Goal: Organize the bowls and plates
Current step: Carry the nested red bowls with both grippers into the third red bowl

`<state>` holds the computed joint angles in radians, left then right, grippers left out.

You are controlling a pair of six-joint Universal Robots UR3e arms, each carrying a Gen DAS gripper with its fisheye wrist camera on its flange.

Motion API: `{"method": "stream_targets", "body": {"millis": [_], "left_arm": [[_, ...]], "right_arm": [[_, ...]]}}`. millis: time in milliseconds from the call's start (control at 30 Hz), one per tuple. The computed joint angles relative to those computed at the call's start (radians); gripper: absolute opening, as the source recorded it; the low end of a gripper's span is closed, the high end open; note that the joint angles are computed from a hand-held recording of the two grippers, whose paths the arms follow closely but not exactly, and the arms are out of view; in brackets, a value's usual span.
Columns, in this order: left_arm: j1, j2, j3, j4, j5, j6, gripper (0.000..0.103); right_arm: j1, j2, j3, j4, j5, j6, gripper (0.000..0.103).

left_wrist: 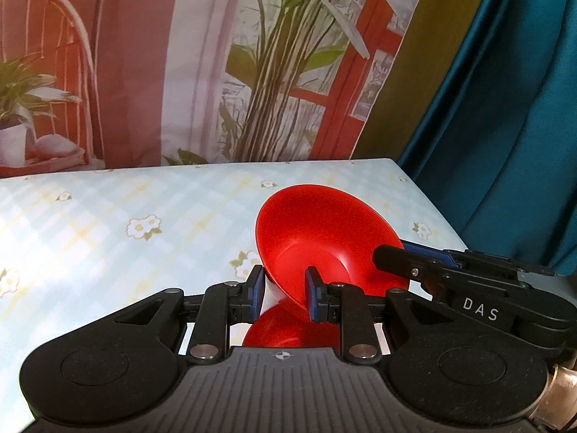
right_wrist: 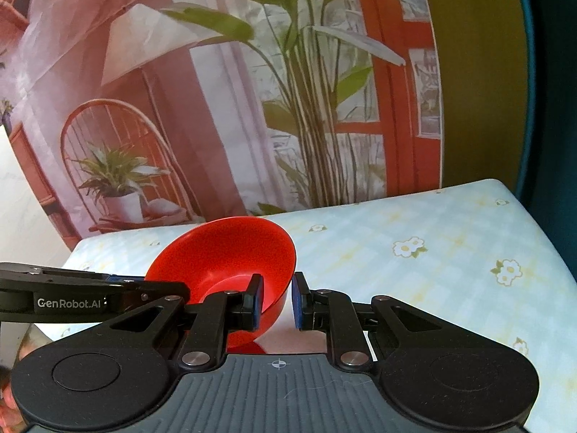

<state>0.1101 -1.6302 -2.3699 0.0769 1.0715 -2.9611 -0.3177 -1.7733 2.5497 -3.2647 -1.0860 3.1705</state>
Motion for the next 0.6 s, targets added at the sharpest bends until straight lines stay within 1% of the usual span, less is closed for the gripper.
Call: {"method": "stream_targets", "body": {"millis": [367,600], "left_arm": [[0.1,0.123,-0.154,-0.017,-0.073,0.063,0.025],[0.149,0.178,-0.22,-0.05,-0.107,0.108,0.025]], "right_arm": [[0.087,-0.066,0.024,0.053,-0.064,0.016,0.017],[0.132,-0.064,0.032,0.054,-0.102,0.029,0.017]]}}
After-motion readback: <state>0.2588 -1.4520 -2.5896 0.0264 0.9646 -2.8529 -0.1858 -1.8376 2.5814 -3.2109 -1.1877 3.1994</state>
